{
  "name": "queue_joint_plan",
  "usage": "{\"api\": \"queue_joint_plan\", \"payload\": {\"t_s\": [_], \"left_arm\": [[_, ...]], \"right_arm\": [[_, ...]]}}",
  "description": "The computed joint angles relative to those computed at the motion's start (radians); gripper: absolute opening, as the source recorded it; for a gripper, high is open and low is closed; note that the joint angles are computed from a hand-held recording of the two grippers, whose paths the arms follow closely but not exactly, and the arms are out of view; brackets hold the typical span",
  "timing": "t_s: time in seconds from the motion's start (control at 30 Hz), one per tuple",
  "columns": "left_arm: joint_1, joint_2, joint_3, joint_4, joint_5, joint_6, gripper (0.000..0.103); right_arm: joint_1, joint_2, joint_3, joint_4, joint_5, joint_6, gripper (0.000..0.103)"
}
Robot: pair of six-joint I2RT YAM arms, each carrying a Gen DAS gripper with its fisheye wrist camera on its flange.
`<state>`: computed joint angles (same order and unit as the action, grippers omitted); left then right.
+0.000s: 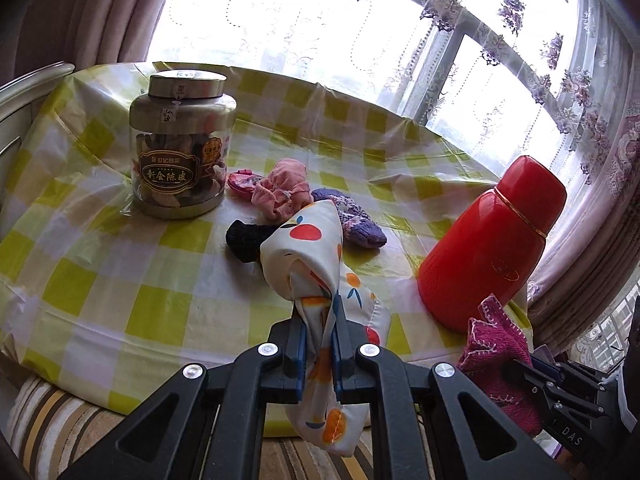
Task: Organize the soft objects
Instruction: 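Carry the print cloth and pink glove over the white box and open both tools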
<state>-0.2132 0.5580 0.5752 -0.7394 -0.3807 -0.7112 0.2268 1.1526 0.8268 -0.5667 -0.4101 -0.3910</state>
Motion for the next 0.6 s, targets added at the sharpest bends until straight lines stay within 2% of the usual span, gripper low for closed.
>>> {"api": "queue_joint_plan", "payload": {"t_s": [0.17, 0.37, 0.6], "left_arm": [[-0.183, 0.075, 0.036, 0.008, -0.088, -0.078, 0.01], [-0.327, 0.189, 0.076, 0.061, -0.119, -0.115, 0.01], [-0.457, 0.35, 0.141, 0.147, -0.125, -0.122, 0.01]], "right_arm": [[-0.179, 0.006, 0.022, -0.058, -0.053, -0.081, 0.021], [-0.402, 0.079, 0.092, -0.101, -0.087, -0.177, 0.021], [-0.596, 0.203, 0.2, -0.102, -0.09, -0.226, 0.021]]}}
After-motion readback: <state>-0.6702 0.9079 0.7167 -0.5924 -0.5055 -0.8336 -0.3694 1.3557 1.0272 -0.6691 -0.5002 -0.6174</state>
